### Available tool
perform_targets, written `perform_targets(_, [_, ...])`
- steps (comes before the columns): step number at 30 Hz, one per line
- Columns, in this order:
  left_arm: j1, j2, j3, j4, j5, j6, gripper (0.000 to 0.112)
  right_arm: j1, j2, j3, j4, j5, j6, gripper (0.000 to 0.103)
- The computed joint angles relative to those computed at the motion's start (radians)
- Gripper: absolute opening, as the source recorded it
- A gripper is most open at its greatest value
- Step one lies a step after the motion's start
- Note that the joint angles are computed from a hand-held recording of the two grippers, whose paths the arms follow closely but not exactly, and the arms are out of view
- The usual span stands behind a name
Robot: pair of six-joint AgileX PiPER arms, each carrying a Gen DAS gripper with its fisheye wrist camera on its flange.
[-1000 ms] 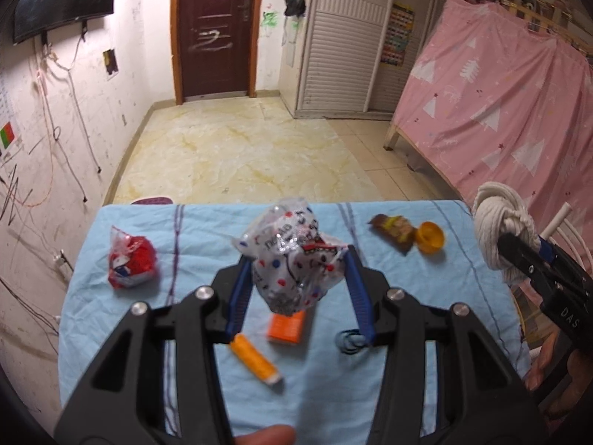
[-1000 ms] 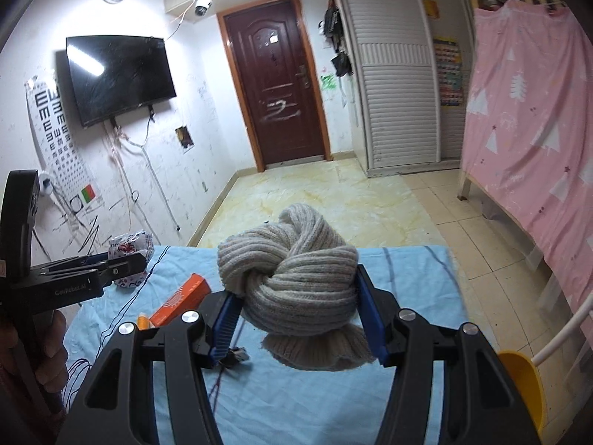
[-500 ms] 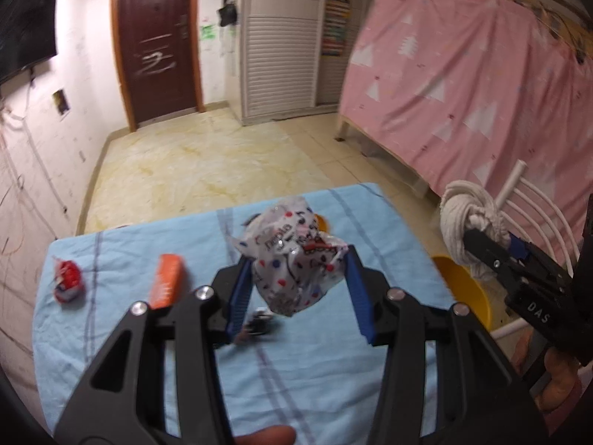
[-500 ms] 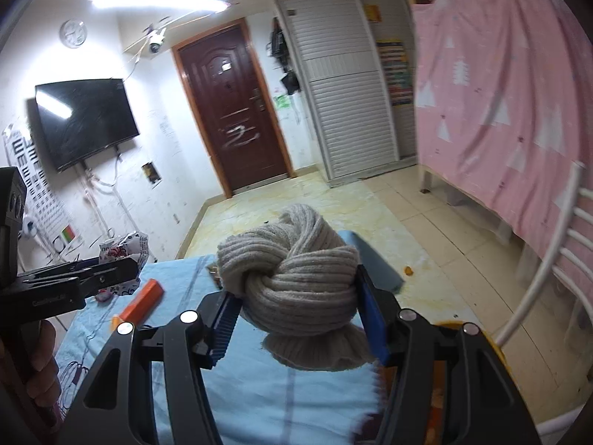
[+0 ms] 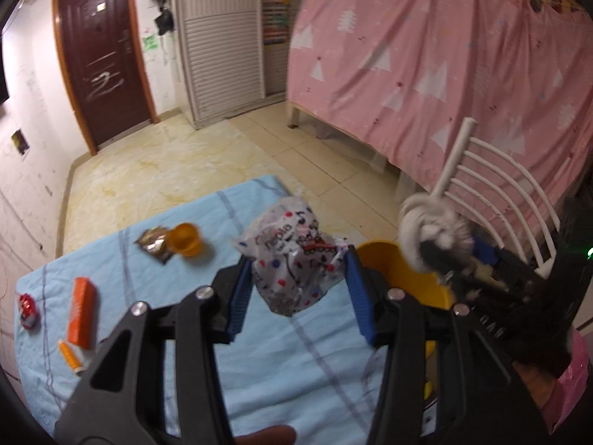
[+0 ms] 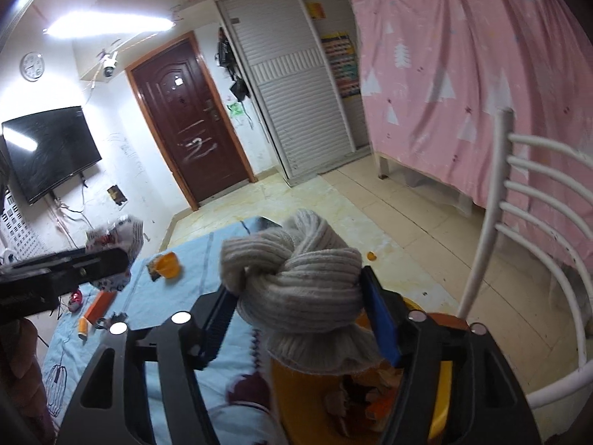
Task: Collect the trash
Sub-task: 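Carry the polka-dot bag and yarn skein with both tools to the yellow bin, then open both tools to drop the bag and yarn skein into the bin, then move both open tools back over the bedsheet items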
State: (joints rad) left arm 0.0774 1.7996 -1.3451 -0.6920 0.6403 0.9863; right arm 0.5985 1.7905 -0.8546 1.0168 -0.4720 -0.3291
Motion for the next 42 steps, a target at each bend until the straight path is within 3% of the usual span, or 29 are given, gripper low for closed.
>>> perform_targets(5, [-0.102, 0.017, -0.018, 0.053, -0.01, -0.087, 0.045, -0.001, -0.01, 0.049, 0.037, -0.045, -0.024, 0.075])
perform_targets(12, [-0.171, 0.033, -0.026, 0.066, -0.002, -0.126, 0.071, -0.043, -0.048, 0.154, -0.006, -0.072, 0.061, 0.075])
perform_targets(21, [-0.155, 0.043, -0.038, 0.073, 0.028, -0.143, 0.071, -0.05, -0.053, 0.179, -0.014, -0.078, 0.083, 0.075])
perform_targets(33, [-0.045, 0.011, -0.03, -0.006, 0.061, -0.06, 0.074, 0.041, -0.006, -0.013, 0.244, -0.036, -0.247, 0.075])
perform_targets(42, [0.101, 0.023, -0.069, -0.07, 0.12, 0.017, 0.075, 0.122, 0.088, -0.239, 0.501, -0.013, -0.587, 0.078])
